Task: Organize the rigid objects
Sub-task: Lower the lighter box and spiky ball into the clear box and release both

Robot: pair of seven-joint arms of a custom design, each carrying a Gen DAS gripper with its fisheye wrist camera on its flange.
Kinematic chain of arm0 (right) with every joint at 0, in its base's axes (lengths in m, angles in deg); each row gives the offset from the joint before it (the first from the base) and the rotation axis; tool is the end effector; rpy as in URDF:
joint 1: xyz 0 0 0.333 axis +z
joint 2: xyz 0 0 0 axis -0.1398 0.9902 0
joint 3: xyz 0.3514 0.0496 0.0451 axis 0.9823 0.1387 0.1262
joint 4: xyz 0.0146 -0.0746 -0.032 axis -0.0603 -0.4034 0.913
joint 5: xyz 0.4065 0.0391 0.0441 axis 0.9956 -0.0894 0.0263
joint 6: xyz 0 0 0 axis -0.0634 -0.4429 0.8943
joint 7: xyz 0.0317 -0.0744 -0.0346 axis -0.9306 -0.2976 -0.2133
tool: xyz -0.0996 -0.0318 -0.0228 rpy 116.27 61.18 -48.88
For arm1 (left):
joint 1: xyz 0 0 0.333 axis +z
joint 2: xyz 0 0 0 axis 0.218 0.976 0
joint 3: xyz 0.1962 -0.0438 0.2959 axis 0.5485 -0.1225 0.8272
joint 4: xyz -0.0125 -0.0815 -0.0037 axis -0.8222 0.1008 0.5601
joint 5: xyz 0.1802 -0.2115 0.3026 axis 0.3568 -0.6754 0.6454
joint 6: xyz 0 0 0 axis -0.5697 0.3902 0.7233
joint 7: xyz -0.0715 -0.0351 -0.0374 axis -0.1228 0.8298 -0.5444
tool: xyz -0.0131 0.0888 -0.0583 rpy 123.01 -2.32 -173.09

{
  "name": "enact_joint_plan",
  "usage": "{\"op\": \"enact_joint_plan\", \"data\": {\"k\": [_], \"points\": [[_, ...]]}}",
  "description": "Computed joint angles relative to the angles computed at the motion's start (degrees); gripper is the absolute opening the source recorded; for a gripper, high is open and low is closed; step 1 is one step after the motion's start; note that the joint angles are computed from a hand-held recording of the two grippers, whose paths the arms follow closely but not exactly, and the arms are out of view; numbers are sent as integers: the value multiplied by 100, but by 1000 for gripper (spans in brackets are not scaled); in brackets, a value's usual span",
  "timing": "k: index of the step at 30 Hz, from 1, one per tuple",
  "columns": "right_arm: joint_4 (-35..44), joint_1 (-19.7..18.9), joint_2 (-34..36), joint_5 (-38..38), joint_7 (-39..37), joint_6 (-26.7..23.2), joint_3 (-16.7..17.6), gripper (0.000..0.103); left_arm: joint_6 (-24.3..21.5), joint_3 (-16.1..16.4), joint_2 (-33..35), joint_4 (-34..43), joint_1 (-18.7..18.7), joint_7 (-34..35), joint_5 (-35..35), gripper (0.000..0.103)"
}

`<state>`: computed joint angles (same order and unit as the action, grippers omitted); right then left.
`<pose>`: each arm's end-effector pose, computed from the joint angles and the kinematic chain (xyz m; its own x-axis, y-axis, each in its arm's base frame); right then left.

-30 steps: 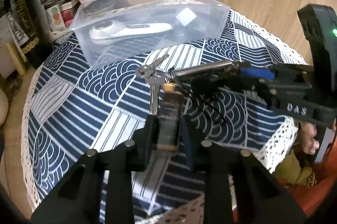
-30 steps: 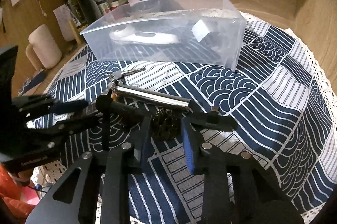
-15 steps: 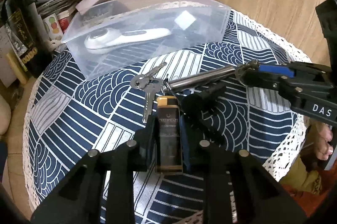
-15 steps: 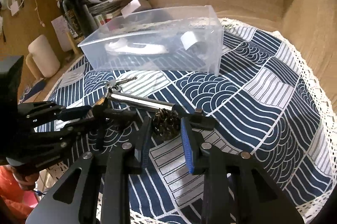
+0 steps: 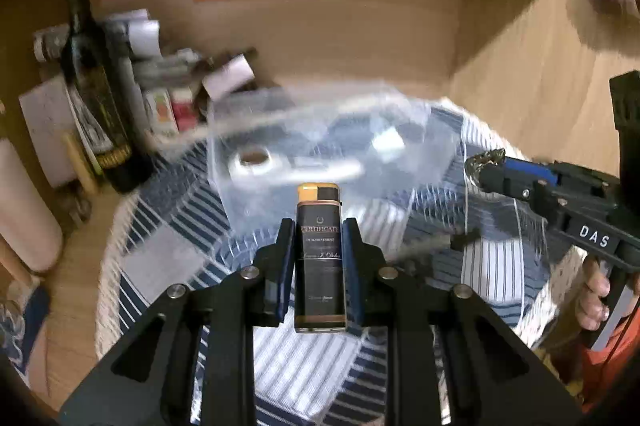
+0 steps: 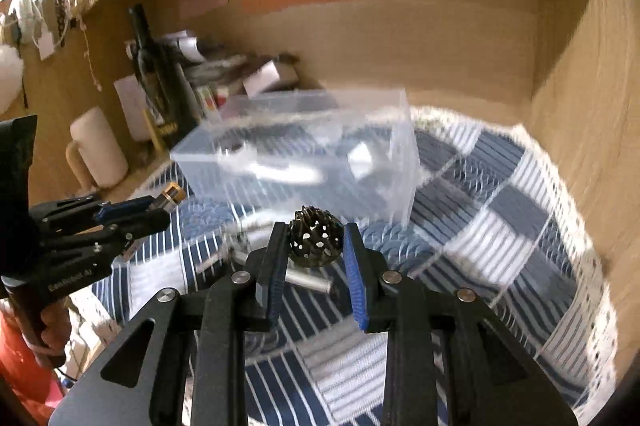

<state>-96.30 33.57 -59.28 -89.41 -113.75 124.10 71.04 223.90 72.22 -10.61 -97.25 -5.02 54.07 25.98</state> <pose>0.4515 0.4870 0.3141 0.0610 -0.9969 -0.0491 -0.6331 -0.0006 -0.7741 0.5122 -0.3005 0.2971 -0.4920 -0.8630 0.1144 -0.5932 0.2362 -0.7696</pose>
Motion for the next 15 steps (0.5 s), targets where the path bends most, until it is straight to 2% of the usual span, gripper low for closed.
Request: {"op": "enact_joint_plan", "data": {"k": [5,8,15], "points": [[247,35,-27,-228,-135,-278,-51,25,161,200,-22,268,-211,167,-357,23],[421,-5,7,-287,-260,-345,-65,25,139,223,10,478,-216,208,-467,23],[966,-145,292,-140,-724,-123,-165,25,-177,275,212,1094,-218,301,-582,23]]}}
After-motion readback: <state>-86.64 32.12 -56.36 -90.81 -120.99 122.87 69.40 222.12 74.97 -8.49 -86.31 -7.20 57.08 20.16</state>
